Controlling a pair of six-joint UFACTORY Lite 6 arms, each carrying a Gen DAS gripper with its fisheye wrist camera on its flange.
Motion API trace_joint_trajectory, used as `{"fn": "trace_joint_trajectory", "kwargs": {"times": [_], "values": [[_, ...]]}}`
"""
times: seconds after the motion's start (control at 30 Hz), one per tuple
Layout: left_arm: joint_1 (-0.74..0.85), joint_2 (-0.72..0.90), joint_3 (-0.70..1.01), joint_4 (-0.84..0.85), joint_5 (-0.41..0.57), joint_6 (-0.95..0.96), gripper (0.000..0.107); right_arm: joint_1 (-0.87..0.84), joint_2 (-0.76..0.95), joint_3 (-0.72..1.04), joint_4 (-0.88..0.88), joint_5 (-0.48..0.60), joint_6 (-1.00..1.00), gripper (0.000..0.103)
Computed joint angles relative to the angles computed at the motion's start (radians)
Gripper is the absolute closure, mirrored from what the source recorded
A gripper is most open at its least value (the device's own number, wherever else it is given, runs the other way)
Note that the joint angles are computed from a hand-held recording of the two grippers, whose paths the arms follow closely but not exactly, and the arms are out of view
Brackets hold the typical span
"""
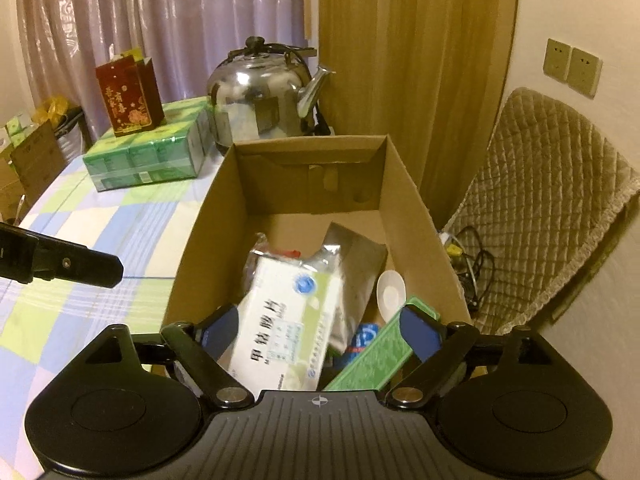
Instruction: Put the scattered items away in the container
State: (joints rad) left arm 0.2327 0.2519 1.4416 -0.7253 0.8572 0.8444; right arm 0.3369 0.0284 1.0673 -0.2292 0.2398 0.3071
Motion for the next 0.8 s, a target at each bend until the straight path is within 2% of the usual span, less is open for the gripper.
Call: {"fn": "trace_joint_trajectory", "kwargs": {"times": [0.07, 0.2, 0.37, 0.43, 0.63, 0.8], "values": [[0.021, -0.062, -0.07, -0.028, -0.01, 0.035, 0.042, 0.011, -0.056, -0.041, -0.02, 0.007, 0.033, 0.009], [0.092, -0.181, -0.189, -0.111, 0.003, 0.131, 0.027, 0.031, -0.187, -0.125, -0.066, 0.034, 0.107, 0.002], [0.2, -0.336, -0.332, -0.197, 0.041, 0.23, 0.009, 0.052, -0.35, -0.202, 0.012, 0.106, 0.066, 0.002], [0.232, -0.4, -0.383, -0.209, 0.055, 0.251, 0.005, 0.066, -0.42, -0.228, 0.027, 0.148, 0.066, 0.002], [0.355, -0.599, -0.527, -0.221, 0.127, 0.257, 0.005, 0.134, -0.609, -0.278, -0.05, 0.296, 0.15, 0.002], [0.409, -0.763, -0.614, -0.157, 0.173, 0.211, 0.005, 0.205, -0.723, -0.302, -0.132, 0.414, 0.237, 0.002]]}}
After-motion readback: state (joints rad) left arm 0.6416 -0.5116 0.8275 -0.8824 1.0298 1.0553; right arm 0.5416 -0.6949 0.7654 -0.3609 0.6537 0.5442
